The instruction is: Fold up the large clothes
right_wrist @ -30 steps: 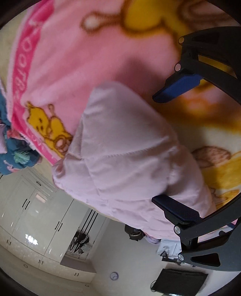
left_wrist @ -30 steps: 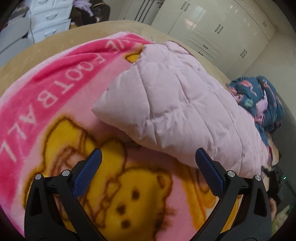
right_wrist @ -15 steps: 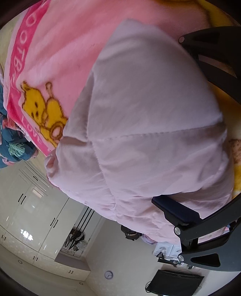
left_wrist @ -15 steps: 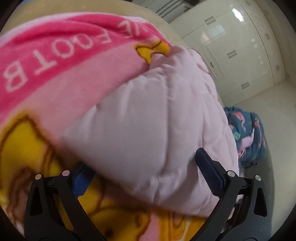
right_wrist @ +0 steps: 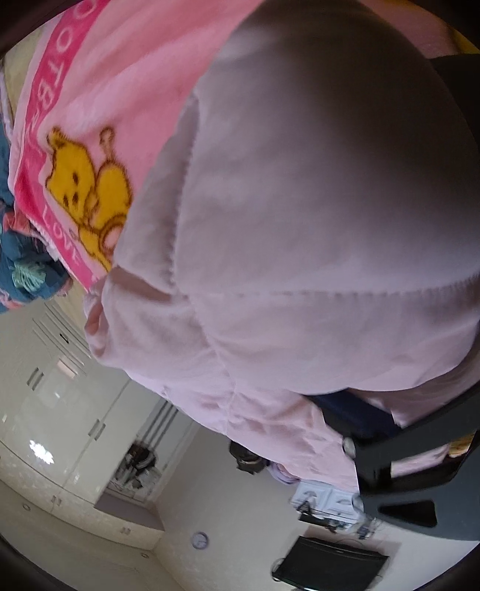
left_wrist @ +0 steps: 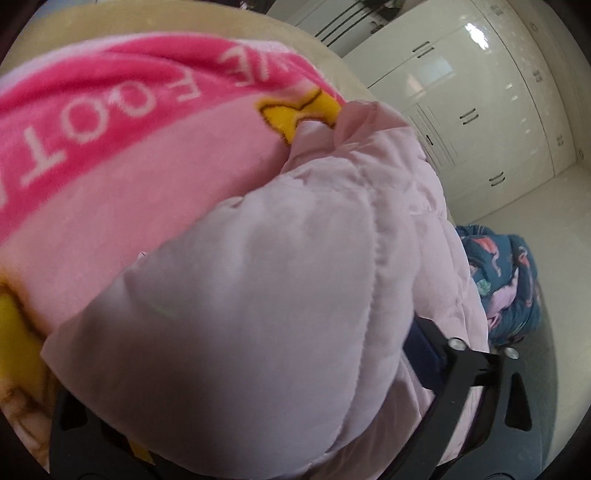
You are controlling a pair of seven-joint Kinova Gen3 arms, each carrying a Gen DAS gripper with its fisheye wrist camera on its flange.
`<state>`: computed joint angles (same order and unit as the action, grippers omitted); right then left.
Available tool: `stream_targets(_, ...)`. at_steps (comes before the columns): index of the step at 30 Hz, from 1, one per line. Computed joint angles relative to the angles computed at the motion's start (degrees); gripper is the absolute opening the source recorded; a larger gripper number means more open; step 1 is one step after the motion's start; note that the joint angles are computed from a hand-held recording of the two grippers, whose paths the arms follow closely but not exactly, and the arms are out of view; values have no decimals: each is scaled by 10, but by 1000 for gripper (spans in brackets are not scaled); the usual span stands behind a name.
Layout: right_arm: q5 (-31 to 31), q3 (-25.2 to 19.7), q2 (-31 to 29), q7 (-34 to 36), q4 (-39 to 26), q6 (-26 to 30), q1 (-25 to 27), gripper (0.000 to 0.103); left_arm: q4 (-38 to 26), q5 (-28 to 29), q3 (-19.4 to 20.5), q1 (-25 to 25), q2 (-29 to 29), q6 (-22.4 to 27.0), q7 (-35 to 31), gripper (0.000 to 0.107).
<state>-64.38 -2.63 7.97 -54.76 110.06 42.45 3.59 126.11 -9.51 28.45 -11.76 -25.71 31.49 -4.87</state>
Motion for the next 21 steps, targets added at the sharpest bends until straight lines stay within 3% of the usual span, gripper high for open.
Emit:
stream_targets(1,4,0,-2,3,-3,5,0,78,-7,-7,5,-3,1,8,-3,78)
stream_targets(3,12,-1,-11,21,-8,6,-2,59,-26,-22,14,-2,1,31,-13,60)
stream_targets(5,32,-2,-25,29,-13,-1,-12,49,-47,-36,19,2,4,55,-24,50)
stream_targets(9,102,-5,-63,13,-29,-27,-45,38,-100,-65,22,28,25,124,-55,36)
stream_targets(16,198,0,-142,8,-32,-66,-112,33,-157,-107,40,58,8,203,-55,32)
stream_targets(21,209,29,-211,46,-8,-70,-157,32,-185,-109,70,58,-12,245,-63,32)
